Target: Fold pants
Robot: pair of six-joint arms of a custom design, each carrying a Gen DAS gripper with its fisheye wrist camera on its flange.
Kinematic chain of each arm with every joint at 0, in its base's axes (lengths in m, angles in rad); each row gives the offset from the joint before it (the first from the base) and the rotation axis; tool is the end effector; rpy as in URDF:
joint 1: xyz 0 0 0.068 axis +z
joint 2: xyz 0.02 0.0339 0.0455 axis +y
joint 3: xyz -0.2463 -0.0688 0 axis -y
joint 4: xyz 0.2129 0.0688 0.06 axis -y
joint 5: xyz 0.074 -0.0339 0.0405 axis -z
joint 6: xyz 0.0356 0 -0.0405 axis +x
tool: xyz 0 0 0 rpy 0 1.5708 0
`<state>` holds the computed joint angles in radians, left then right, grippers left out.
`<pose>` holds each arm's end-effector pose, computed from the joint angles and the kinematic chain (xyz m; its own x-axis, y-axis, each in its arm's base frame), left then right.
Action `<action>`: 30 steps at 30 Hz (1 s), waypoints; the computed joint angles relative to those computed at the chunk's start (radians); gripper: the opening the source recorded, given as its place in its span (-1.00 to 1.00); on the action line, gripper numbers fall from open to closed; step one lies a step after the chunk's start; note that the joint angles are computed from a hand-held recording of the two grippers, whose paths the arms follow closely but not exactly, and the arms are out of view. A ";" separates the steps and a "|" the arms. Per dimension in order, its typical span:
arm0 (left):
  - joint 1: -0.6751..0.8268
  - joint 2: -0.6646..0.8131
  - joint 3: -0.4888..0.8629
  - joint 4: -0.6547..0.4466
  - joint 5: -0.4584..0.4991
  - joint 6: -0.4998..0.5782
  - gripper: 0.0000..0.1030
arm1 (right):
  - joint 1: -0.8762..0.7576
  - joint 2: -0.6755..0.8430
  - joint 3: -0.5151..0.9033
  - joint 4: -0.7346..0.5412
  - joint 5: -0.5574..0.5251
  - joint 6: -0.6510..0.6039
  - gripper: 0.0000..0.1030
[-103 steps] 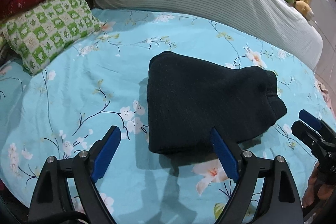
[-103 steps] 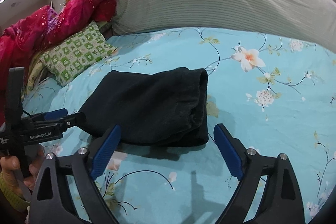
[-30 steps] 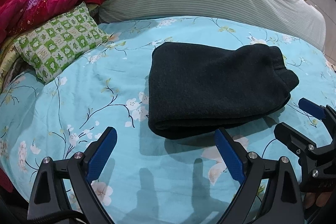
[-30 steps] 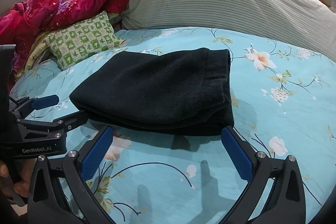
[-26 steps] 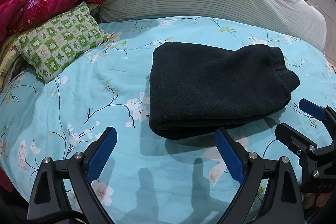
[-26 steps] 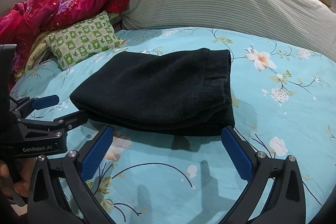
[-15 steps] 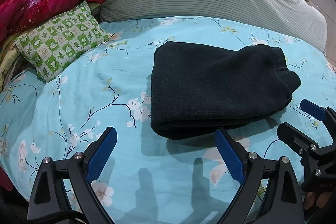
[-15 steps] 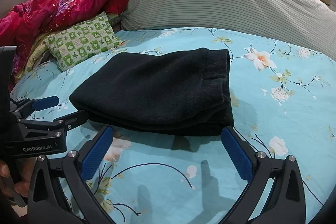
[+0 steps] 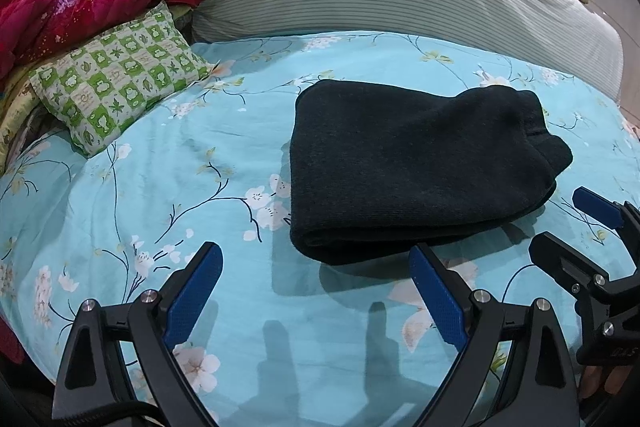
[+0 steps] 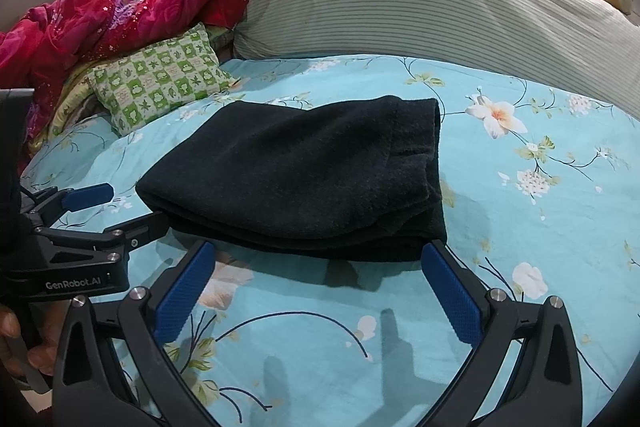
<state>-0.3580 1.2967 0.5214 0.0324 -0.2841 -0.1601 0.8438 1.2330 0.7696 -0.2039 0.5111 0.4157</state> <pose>0.2162 -0.0702 0.1713 -0.6482 0.0791 -0.7573 0.0402 0.9968 0.0698 0.1713 0.1664 0.2394 -0.5363 -0.0730 -0.8408 -0.1965 0.9797 0.0403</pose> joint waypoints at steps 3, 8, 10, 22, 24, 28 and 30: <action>0.002 -0.002 -0.001 0.000 0.003 0.003 0.84 | 0.006 0.000 0.001 -0.002 0.006 0.004 0.99; 0.001 -0.001 -0.001 0.000 0.004 0.008 0.84 | 0.009 0.000 0.004 -0.006 0.008 0.006 0.99; 0.001 -0.001 -0.001 0.001 0.003 0.009 0.84 | 0.010 0.001 0.004 -0.006 0.010 0.007 0.99; -0.001 -0.003 0.002 -0.004 -0.001 0.008 0.84 | 0.025 0.002 0.020 -0.023 0.026 0.018 0.99; -0.001 -0.012 0.004 -0.009 0.002 0.008 0.84 | 0.028 -0.001 0.027 -0.031 0.030 0.018 0.99; 0.000 -0.024 0.012 -0.022 0.002 0.010 0.84 | 0.027 -0.010 0.034 -0.033 0.032 0.009 0.99; 0.000 -0.024 0.016 -0.028 0.003 0.011 0.84 | 0.025 -0.011 0.039 -0.037 0.030 0.008 0.99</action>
